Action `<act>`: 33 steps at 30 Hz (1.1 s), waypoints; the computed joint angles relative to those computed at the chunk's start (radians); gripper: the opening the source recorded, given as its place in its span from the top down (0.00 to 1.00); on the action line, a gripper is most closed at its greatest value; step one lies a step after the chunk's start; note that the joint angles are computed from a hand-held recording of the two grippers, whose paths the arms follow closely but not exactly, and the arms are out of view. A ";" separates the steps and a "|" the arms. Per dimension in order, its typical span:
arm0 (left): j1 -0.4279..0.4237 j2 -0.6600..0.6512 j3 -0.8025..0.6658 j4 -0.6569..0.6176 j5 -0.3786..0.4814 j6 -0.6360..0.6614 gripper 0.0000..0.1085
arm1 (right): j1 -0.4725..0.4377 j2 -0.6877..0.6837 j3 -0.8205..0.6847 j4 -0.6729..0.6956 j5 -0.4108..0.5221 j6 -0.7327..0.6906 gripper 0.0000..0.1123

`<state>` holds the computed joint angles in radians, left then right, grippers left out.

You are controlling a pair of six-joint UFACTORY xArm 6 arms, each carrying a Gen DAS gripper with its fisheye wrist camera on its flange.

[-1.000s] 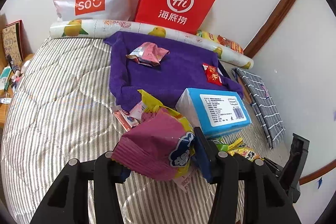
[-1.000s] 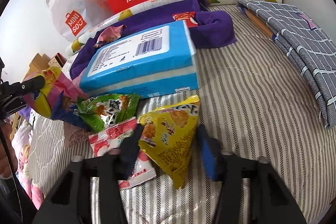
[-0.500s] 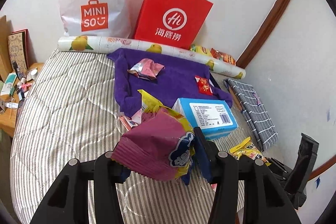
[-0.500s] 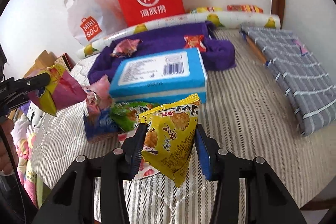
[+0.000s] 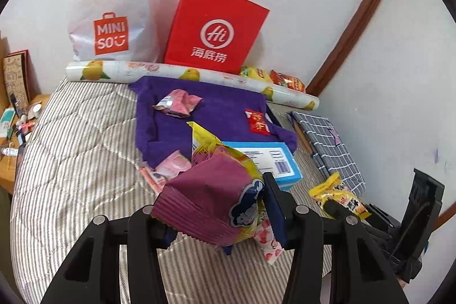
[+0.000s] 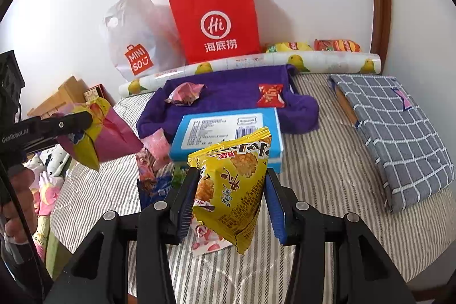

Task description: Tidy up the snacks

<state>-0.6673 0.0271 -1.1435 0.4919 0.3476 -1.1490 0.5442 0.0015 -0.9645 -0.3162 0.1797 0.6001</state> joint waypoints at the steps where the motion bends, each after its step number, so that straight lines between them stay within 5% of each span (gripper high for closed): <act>1: -0.004 0.011 -0.015 -0.006 0.003 0.011 0.55 | -0.002 0.003 -0.006 0.003 0.001 -0.007 0.60; 12: -0.023 0.110 -0.152 -0.050 0.061 0.110 0.55 | -0.029 0.056 -0.120 -0.093 0.032 0.033 0.60; 33: 0.064 0.332 -0.421 -0.165 0.139 0.259 0.55 | -0.053 0.317 -0.471 0.121 0.043 -0.205 0.59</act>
